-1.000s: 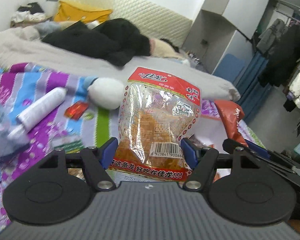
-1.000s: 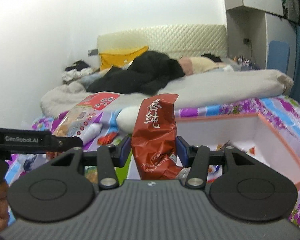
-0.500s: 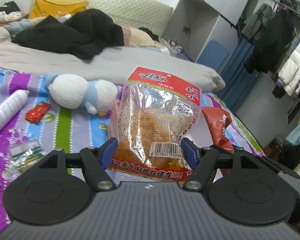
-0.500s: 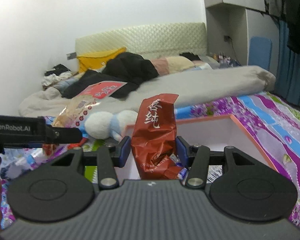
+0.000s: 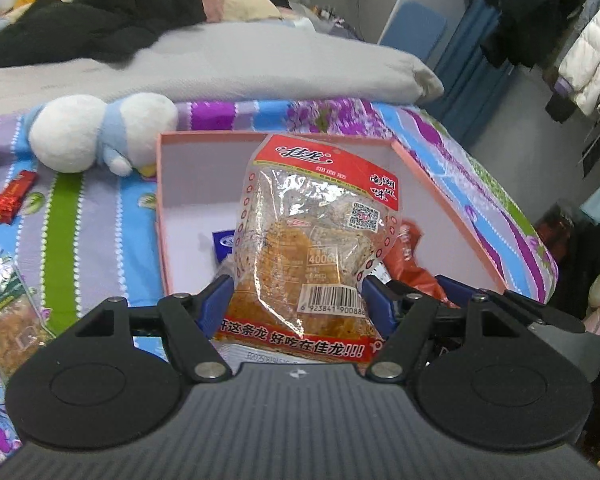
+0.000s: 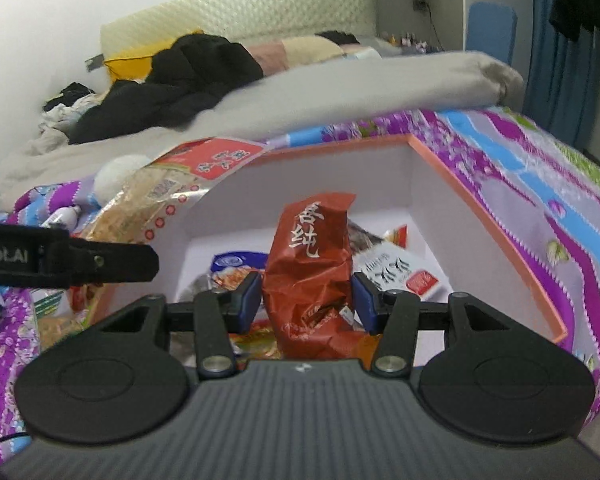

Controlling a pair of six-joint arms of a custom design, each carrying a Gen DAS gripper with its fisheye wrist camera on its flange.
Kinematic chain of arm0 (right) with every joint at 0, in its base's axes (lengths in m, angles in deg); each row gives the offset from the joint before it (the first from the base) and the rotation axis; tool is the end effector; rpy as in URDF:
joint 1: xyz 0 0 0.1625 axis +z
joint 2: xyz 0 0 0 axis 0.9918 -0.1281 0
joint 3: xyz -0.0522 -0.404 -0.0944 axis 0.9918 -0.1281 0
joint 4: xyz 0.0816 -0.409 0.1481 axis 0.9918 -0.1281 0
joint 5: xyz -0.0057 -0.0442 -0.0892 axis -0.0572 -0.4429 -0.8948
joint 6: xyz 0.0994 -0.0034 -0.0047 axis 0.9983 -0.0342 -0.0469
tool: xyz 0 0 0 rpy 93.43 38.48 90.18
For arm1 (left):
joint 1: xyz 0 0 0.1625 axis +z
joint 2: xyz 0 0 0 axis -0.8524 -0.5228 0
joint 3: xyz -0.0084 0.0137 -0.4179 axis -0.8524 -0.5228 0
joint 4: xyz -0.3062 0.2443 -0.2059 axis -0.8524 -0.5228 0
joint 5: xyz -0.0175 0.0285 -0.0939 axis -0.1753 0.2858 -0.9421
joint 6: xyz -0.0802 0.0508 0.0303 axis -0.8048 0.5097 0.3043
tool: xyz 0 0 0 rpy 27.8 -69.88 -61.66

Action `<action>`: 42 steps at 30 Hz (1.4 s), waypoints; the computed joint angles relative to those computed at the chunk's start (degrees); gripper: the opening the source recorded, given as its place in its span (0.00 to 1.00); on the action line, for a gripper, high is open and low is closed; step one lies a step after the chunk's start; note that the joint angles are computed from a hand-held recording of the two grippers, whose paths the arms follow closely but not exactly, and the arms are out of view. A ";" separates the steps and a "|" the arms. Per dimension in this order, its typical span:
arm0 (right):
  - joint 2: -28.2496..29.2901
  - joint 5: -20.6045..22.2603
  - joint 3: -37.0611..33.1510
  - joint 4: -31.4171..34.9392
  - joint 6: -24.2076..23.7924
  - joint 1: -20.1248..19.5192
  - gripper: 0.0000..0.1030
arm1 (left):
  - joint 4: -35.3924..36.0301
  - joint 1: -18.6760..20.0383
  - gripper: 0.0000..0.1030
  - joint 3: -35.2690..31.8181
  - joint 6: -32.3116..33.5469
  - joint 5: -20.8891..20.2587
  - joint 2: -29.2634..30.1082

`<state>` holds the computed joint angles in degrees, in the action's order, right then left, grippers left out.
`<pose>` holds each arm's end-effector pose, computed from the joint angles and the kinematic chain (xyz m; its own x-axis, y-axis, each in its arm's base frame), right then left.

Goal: Organize snacks
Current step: 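Open both tools to drop the packets into the pink box, then move both empty tools back toward the snacks on the sheet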

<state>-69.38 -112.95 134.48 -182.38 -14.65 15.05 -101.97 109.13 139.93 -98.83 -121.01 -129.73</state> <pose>0.1728 -0.6443 0.2435 -0.7850 -0.0223 0.6191 -0.4848 0.6444 -0.5914 -0.3355 -0.7078 0.1337 -0.8606 0.2352 -0.4518 0.4474 0.7729 -0.4499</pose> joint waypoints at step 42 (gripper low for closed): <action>-3.74 6.27 11.33 -12.14 1.36 9.09 0.64 | -15.99 -5.50 0.94 29.73 1.13 9.19 -27.28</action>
